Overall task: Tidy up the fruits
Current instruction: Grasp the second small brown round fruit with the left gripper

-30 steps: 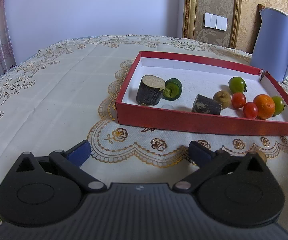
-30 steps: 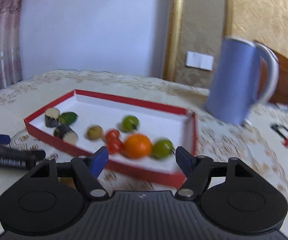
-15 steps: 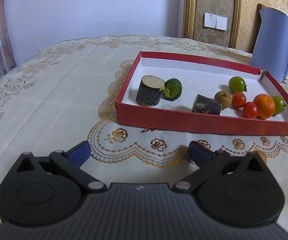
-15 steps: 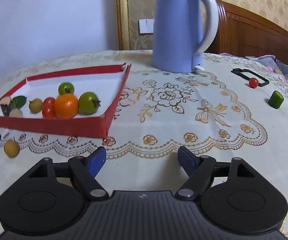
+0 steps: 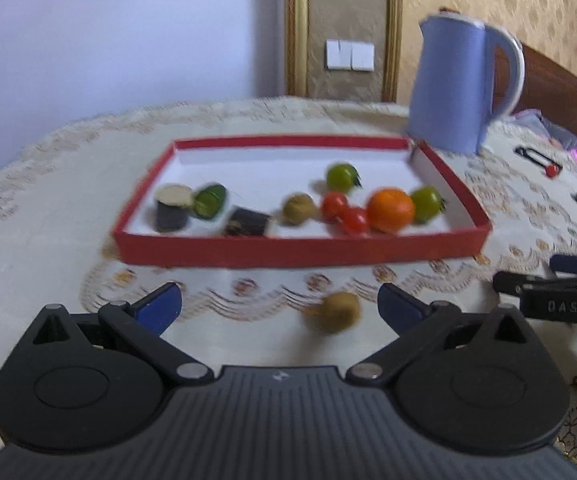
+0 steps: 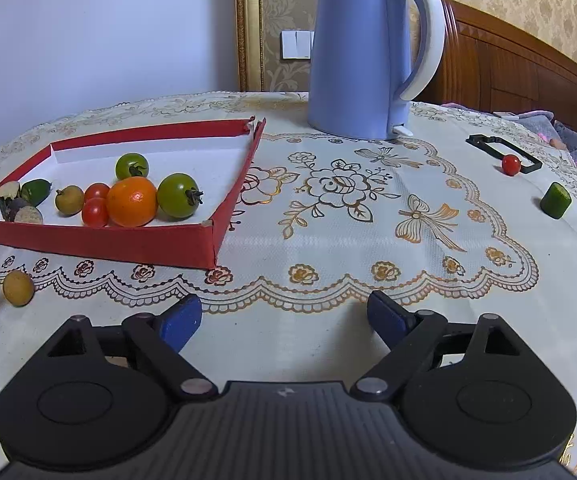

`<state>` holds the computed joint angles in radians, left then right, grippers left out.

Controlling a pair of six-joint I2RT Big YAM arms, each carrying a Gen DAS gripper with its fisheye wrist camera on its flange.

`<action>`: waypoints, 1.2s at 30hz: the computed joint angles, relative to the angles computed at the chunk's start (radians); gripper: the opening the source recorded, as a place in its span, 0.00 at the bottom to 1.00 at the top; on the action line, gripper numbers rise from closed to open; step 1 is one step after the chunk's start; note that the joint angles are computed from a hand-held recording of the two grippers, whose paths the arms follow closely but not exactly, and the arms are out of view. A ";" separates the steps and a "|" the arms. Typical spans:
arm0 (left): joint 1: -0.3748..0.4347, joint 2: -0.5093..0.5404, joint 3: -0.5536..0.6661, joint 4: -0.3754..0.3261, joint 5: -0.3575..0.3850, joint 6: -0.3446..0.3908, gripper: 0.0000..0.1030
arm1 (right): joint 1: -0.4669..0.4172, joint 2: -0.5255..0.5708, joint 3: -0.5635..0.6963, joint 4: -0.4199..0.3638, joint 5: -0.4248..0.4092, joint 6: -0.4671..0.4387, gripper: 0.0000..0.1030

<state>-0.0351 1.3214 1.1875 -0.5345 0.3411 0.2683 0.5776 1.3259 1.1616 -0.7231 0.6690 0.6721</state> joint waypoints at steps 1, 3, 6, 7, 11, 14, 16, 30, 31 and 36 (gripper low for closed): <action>-0.010 0.005 0.001 -0.005 -0.009 -0.003 1.00 | 0.000 0.000 0.000 0.000 0.000 0.000 0.88; -0.019 0.011 -0.002 -0.009 -0.022 -0.026 1.00 | 0.000 0.001 0.001 0.000 0.000 0.000 0.88; -0.014 0.018 -0.005 -0.006 -0.011 -0.048 1.00 | 0.000 0.000 0.000 0.000 0.000 0.000 0.88; -0.014 0.019 -0.007 0.000 -0.017 -0.048 1.00 | 0.000 0.000 0.000 0.000 0.000 0.000 0.88; -0.018 0.016 -0.014 0.009 -0.033 -0.030 0.91 | 0.000 0.000 0.000 0.000 0.000 0.000 0.88; -0.021 0.022 -0.011 -0.004 -0.033 -0.022 0.86 | 0.000 0.001 0.000 0.000 0.000 0.000 0.88; -0.026 0.022 -0.019 0.003 -0.047 -0.022 0.84 | 0.000 0.000 0.000 0.000 0.000 0.000 0.88; -0.037 -0.005 -0.050 0.028 0.011 0.043 0.35 | 0.000 0.000 0.000 0.000 0.000 0.000 0.88; -0.040 -0.006 -0.050 0.026 0.012 0.050 0.32 | 0.000 0.000 0.000 0.000 0.000 -0.001 0.88; -0.051 -0.017 -0.064 0.042 0.004 0.076 0.23 | 0.000 0.000 0.000 0.000 0.000 -0.001 0.88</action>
<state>-0.0865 1.3044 1.1235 -0.4920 0.3452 0.3444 0.5776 1.3258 1.1613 -0.7229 0.6692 0.6715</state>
